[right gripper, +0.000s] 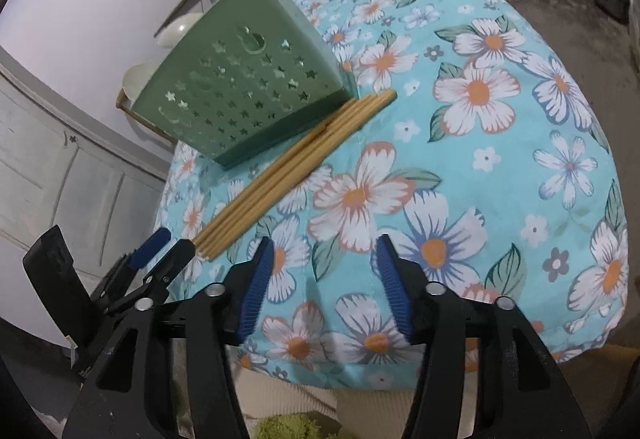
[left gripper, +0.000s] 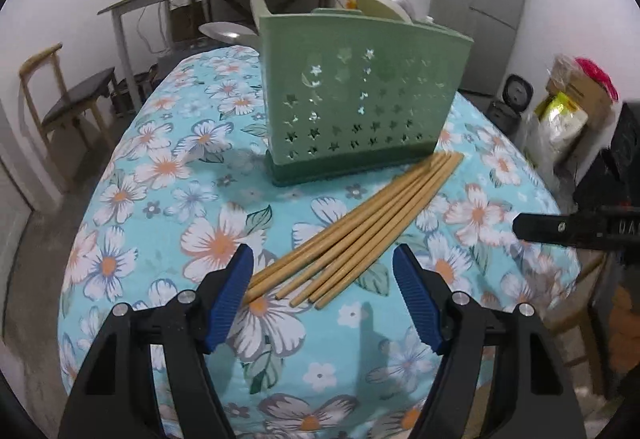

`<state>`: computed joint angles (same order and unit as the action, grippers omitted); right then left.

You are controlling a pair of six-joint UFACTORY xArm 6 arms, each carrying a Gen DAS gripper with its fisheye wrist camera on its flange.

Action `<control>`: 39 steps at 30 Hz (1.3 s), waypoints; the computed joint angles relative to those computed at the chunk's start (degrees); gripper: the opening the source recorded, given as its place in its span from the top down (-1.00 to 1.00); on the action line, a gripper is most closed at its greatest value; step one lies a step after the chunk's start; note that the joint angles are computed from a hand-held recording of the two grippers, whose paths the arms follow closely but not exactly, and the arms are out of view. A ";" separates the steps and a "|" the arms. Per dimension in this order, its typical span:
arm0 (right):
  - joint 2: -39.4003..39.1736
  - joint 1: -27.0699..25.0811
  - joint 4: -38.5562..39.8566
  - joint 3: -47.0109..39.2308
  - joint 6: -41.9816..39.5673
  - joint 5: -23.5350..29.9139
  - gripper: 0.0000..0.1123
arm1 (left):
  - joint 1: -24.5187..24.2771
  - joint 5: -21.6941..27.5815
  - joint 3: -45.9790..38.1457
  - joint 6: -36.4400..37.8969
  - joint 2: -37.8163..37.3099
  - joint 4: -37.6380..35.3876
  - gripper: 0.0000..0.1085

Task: Organize utensils
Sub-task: 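Move both tools down to the wooden chopsticks lying beside the holder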

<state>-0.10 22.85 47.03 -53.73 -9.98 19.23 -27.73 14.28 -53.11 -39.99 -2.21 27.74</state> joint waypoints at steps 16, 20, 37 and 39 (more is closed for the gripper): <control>3.18 -0.41 17.06 -3.43 -10.51 -0.67 -0.05 | -1.41 0.56 -1.45 1.71 1.67 -2.52 -0.29; 4.48 -0.11 18.80 -4.61 -11.31 -0.31 -0.05 | -1.87 0.10 -1.37 4.54 2.16 -7.06 -0.30; 9.55 -0.52 28.43 -9.92 -19.90 3.95 -0.05 | -1.80 -5.27 -1.86 6.55 4.29 -10.15 -0.29; 10.41 -1.24 30.84 -10.42 -20.45 5.92 -0.01 | -1.49 -5.52 -1.47 5.75 4.26 -10.13 -0.29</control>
